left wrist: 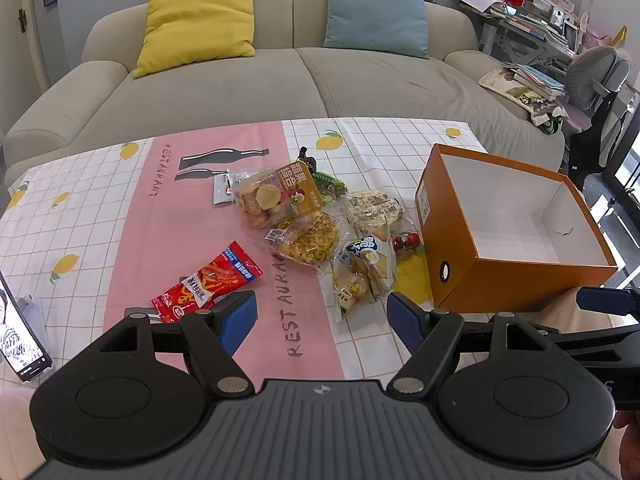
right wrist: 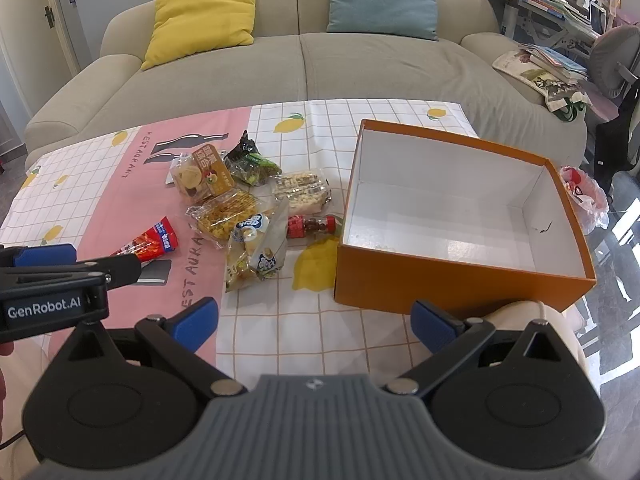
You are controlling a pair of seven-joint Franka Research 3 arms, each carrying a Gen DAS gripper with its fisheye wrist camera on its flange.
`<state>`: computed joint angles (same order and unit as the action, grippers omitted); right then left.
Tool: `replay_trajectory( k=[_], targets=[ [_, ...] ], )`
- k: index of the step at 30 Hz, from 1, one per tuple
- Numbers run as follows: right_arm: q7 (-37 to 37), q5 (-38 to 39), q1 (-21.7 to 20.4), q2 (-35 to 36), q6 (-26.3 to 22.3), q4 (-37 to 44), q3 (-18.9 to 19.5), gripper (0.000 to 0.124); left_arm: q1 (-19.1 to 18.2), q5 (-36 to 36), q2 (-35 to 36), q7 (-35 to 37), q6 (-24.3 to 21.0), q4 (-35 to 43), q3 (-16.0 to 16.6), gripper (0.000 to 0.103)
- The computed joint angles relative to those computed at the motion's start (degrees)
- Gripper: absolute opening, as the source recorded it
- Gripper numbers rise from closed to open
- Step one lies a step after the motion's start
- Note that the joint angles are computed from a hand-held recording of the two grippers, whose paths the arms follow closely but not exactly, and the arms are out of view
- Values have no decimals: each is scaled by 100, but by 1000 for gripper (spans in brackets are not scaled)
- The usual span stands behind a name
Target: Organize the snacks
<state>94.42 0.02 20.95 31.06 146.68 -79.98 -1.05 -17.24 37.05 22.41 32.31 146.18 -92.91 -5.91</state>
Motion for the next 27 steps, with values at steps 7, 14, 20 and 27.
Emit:
replay_trajectory(
  k=[7, 14, 20, 27],
  targets=[
    [1, 3, 3, 18, -11, 20, -5, 100, 10, -76, -4, 54, -21, -5, -32, 86],
    [-591, 406, -275, 104, 486, -65, 318, 100, 251, -482, -150, 350, 282, -235, -93, 74],
    [-1694, 1357, -595, 409, 771, 187, 833, 100, 460, -918, -71, 588, 154, -187, -132, 32],
    [-2267, 1502, -353, 1097, 535, 1177, 760, 98, 547, -960, 84, 660, 63, -91, 13, 76]
  ],
)
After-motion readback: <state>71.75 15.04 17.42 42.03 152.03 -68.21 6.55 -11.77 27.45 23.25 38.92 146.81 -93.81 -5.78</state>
